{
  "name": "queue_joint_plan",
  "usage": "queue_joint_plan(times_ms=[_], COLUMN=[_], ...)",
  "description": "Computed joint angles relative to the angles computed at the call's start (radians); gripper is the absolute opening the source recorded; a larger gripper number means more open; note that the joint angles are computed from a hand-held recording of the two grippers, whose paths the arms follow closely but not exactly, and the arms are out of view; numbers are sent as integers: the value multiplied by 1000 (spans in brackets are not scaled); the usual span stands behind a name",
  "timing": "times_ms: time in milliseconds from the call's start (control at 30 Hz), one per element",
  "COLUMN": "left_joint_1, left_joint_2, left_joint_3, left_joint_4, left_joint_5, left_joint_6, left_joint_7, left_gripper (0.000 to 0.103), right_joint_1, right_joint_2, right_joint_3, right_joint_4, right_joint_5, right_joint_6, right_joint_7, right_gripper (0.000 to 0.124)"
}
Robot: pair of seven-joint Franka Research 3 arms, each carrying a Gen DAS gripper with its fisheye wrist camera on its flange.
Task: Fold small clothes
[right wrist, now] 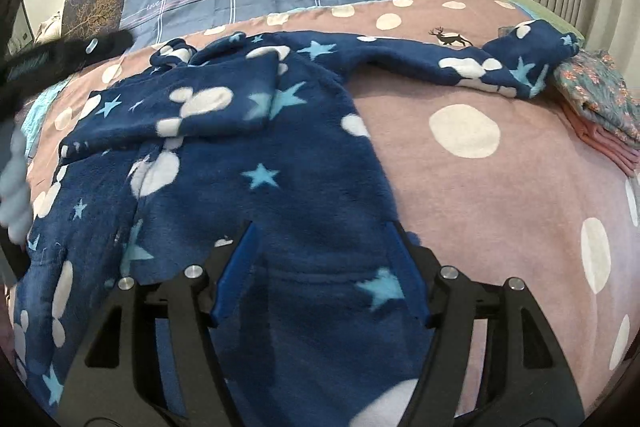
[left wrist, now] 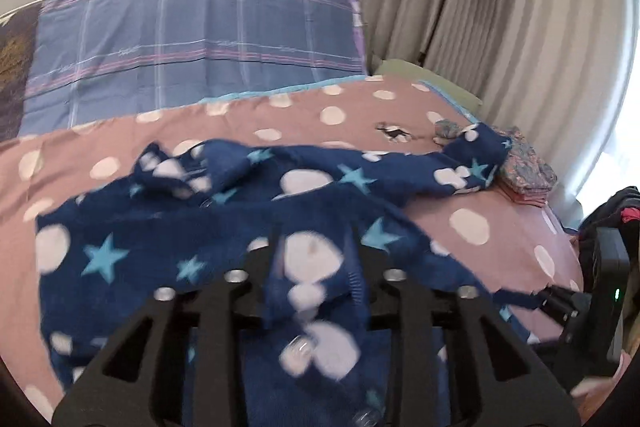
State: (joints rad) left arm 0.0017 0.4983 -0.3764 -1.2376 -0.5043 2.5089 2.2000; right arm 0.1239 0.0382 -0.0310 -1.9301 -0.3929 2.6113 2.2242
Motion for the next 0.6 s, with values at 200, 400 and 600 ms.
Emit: queue_joint_plan(times_ms=[200,400,600], left_joint_1=[62,56,-13], left_joint_2=[-58,-79,58], left_joint_3=[64,162,278], left_joint_4=[-89,-182,-26], left_joint_5=[9,191,491], left_joint_6=[53,150,26], left_joint_7=[-25,-205,-466], left_gripper=[63,73,73], right_joint_1=[-5,-54,-31], right_joint_2=[16,125,374], right_joint_3=[0,54,8], right_joint_4=[16,172,532], right_joint_5=[61,574,623], right_joint_6=[15,-7,-162], right_joint_7=[-50,-487,-494], right_gripper=[69,65,66])
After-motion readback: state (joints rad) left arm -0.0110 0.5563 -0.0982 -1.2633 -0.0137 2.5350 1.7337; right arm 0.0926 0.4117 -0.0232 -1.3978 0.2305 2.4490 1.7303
